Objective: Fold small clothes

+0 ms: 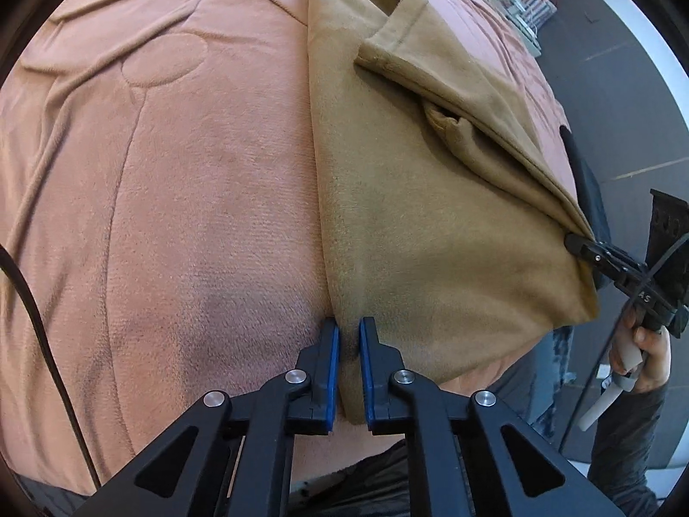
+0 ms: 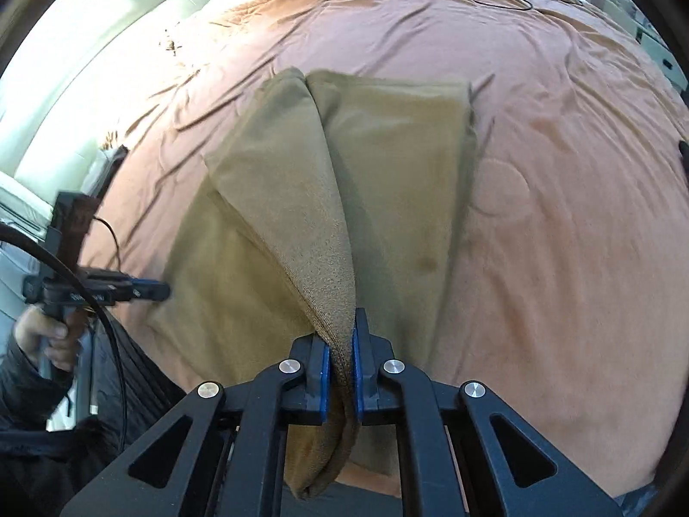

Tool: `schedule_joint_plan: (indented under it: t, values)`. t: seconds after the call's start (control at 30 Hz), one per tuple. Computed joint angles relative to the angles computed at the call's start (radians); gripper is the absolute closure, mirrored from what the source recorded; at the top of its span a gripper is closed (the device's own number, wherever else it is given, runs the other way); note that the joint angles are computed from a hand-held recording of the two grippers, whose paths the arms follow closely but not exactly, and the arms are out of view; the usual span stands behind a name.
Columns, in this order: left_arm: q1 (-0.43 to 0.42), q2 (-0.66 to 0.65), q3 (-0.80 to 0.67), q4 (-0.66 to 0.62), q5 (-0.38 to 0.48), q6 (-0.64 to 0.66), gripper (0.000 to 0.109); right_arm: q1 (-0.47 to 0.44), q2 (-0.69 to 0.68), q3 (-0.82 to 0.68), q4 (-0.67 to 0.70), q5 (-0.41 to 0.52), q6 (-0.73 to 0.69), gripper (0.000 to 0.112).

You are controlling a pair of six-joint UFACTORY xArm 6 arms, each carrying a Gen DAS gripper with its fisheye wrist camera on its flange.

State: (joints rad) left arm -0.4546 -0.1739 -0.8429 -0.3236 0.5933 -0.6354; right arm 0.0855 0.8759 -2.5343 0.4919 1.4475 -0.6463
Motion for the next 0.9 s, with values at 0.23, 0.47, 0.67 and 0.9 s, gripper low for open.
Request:
schedule_joint_plan:
  t: [0.23,0.47,0.67,0.9]
  values:
    - [0.011,0.046,-0.06,-0.007,0.02,0.019,0.086,0.075,-0.191,0.36,-0.184,-0.285,-0.069,0.1]
    - [0.042,0.037,-0.043,0.004,-0.046,0.006,0.073,0.143,-0.298,0.518,-0.216,-0.456,-0.142,0.043]
    - [0.065,0.017,-0.002,-0.06,-0.106,0.05,0.073,0.191,-0.29,0.521,-0.186,-0.48,-0.224,0.047]
    - [0.09,-0.061,0.087,-0.175,-0.153,0.133,0.073,0.224,-0.163,0.326,-0.178,-0.371,-0.25,0.063]
